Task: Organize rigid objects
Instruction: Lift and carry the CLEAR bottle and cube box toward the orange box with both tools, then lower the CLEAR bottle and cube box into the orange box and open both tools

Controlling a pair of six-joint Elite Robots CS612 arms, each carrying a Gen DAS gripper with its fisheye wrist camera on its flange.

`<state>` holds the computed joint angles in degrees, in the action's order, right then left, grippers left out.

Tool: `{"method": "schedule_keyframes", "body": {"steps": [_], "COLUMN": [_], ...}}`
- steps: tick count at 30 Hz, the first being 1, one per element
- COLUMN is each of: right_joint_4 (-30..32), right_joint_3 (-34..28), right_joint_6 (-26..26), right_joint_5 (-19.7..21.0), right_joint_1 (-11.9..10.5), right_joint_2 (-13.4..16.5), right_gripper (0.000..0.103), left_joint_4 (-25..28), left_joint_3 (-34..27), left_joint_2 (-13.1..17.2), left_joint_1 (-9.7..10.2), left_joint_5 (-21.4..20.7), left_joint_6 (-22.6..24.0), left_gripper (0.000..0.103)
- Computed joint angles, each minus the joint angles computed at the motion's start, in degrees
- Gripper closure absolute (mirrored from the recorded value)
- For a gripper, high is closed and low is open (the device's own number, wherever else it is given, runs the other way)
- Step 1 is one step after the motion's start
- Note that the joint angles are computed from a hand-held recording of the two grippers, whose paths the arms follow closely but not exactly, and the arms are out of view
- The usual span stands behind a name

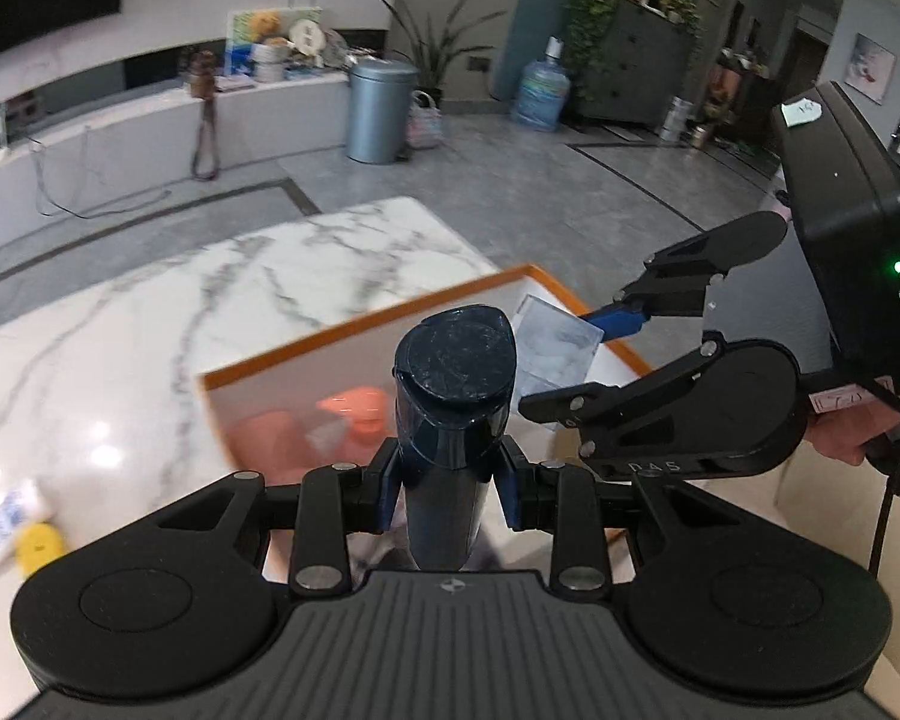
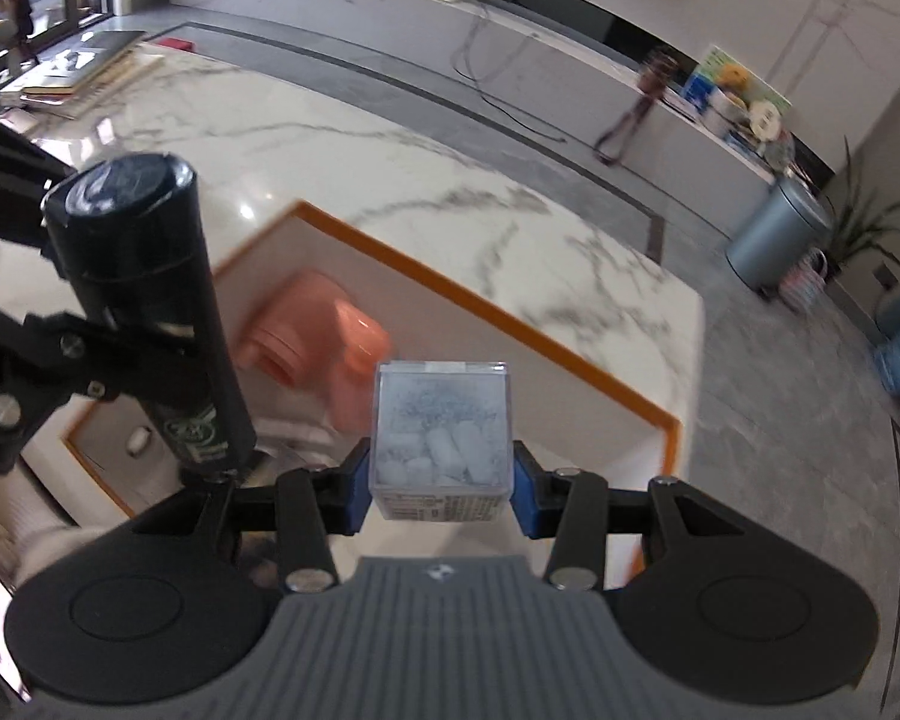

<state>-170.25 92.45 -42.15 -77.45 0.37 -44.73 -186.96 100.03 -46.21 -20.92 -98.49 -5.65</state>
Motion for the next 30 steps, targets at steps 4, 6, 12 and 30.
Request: {"method": "schedule_keyframes", "body": {"steps": [4, 6, 12, 30], "right_joint_4": [0.51, 0.37, 2.27, 6.74], "right_joint_3": [-0.39, -0.51, -1.89, -7.53], "right_joint_6": [-0.99, -1.74, -5.39, -14.78], "right_joint_5": [-1.44, -2.05, -1.54, -4.48], "right_joint_1": [-0.86, -1.06, -2.01, -1.84], "right_joint_2": [0.84, 1.28, 2.86, 7.89], "right_gripper": [0.058, 0.058, 0.058, 0.057], "left_joint_4": [2.04, 3.25, 6.64, 13.71], "left_joint_3": [-2.45, -3.75, -7.04, -14.93], "left_joint_2": [1.77, 2.70, 4.93, 10.46], "left_joint_1": [-0.32, -0.36, -0.83, 0.89], "left_joint_5": [-2.17, -3.16, -5.20, -15.78], "left_joint_6": [-0.65, -0.90, -1.71, -5.11], "left_gripper": [0.066, 0.066, 0.066, 0.066]}}
